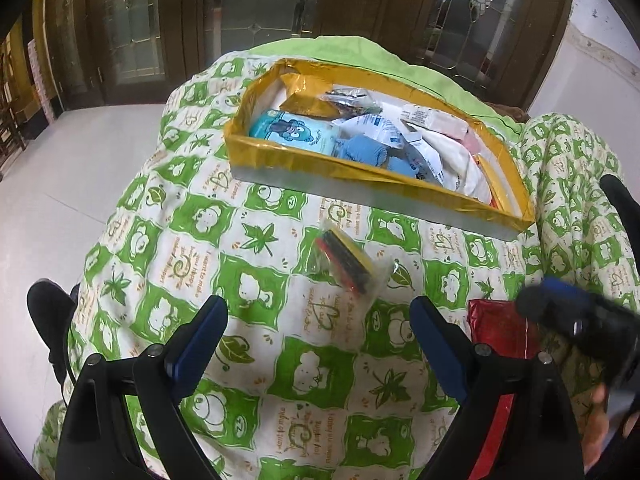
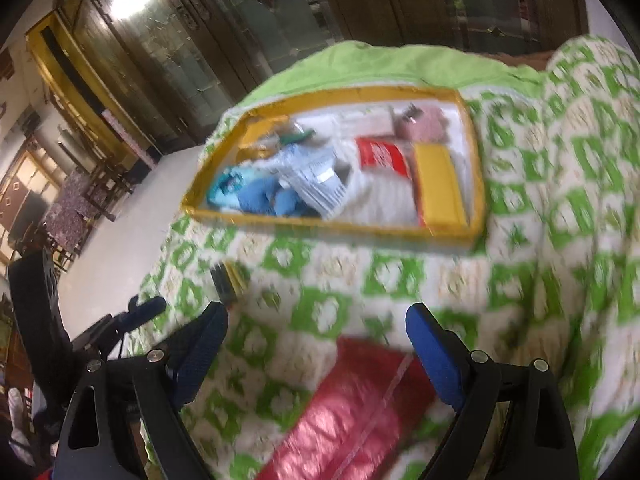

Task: Organize soft objects
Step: 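Open both grippers to release the items and withdraw from the tray, then grasp the red foil bag with the right gripper while the left grasps the small clear bag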

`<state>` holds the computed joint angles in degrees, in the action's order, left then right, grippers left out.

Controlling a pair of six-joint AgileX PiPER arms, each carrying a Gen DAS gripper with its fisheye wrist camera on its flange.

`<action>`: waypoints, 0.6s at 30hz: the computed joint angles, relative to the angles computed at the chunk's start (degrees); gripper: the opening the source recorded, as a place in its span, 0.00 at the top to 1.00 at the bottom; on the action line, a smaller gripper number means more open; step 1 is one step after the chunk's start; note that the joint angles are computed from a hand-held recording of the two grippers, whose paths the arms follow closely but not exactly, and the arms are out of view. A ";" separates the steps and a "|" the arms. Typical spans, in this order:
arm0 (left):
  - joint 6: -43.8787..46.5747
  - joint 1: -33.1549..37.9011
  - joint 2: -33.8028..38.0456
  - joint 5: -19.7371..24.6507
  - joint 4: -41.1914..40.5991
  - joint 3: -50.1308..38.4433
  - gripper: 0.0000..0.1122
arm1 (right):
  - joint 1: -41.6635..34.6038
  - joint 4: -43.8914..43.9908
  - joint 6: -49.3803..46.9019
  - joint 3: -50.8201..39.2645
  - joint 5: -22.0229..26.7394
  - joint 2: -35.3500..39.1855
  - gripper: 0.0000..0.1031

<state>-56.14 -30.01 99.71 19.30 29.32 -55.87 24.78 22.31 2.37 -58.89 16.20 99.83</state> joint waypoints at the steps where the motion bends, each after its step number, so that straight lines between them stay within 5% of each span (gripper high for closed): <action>1: -0.21 0.04 0.11 0.10 -0.14 -0.12 0.18 | 0.16 -1.13 1.57 0.98 0.12 -0.54 0.10; 13: -7.85 -0.91 7.06 6.01 4.38 -7.43 0.18 | 6.26 -15.88 18.62 3.21 7.33 1.66 0.09; 18: -2.59 -0.36 10.99 8.53 -1.02 -13.02 0.35 | 9.35 -26.72 27.51 1.17 9.22 4.01 0.09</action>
